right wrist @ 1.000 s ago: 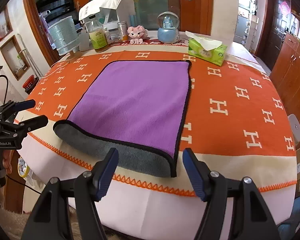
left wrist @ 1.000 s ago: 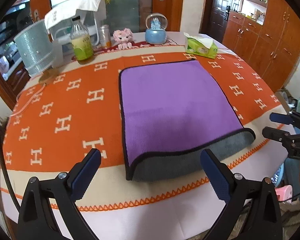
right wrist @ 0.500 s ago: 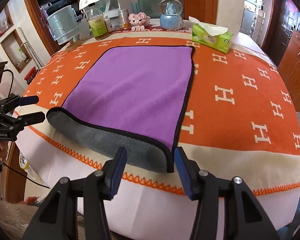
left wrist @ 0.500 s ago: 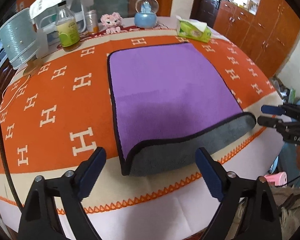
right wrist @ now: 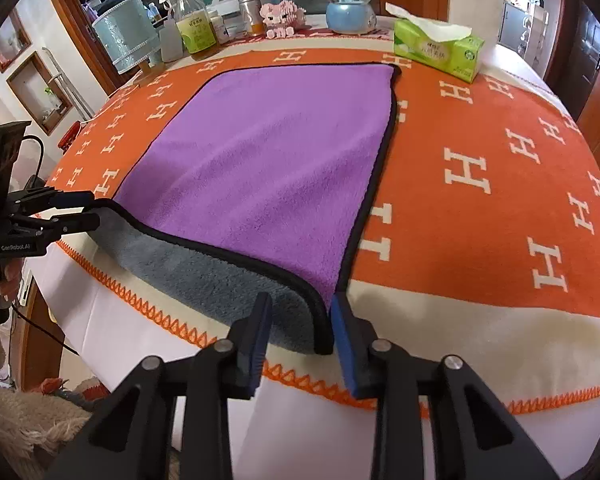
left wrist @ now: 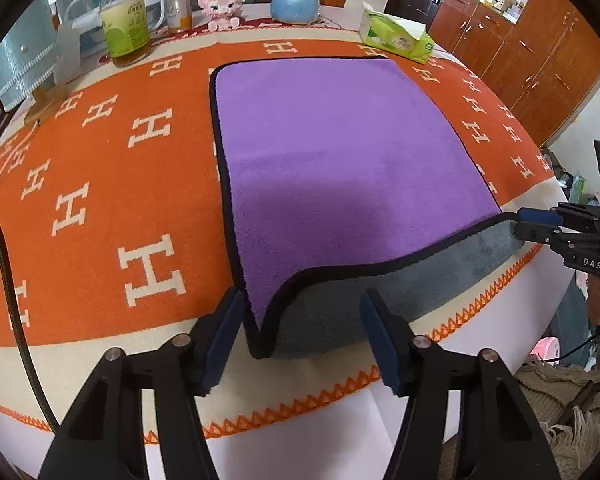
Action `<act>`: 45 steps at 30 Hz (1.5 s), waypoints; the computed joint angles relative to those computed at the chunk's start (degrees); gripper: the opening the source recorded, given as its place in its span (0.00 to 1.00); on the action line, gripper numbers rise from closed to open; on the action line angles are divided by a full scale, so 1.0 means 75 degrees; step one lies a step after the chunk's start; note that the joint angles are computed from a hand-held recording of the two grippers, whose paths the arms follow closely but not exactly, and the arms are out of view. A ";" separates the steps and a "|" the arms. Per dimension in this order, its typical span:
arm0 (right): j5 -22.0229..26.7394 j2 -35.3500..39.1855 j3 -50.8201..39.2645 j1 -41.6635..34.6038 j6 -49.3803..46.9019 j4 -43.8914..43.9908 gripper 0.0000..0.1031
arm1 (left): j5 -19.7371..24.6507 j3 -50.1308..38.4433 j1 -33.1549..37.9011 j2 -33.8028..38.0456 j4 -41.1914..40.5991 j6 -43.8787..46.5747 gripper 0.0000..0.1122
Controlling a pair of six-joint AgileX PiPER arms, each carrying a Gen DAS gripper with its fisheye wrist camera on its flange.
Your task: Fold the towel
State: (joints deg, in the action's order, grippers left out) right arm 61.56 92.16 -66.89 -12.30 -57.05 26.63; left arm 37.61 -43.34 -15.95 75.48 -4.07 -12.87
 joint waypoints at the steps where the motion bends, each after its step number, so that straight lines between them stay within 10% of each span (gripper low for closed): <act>1: 0.0029 0.0059 -0.0044 0.0020 0.0002 0.0000 0.27 | -0.0008 0.0009 0.0141 0.0037 -0.0254 0.0282 0.48; 16: 0.0325 0.0576 -0.0406 -0.0015 -0.0018 0.0068 0.25 | 0.0079 -0.0043 0.1088 0.0516 -0.1904 0.2561 0.43; 31: 0.0323 0.0362 -0.0270 -0.0043 -0.0247 0.0071 0.10 | 0.0070 -0.0174 0.0235 0.0506 -0.0453 0.1301 0.07; 45: 0.0018 -0.0211 -0.0025 -0.0070 -0.0286 0.0265 0.05 | 0.0354 -0.0352 -0.0724 -0.0047 0.1676 -0.1025 0.04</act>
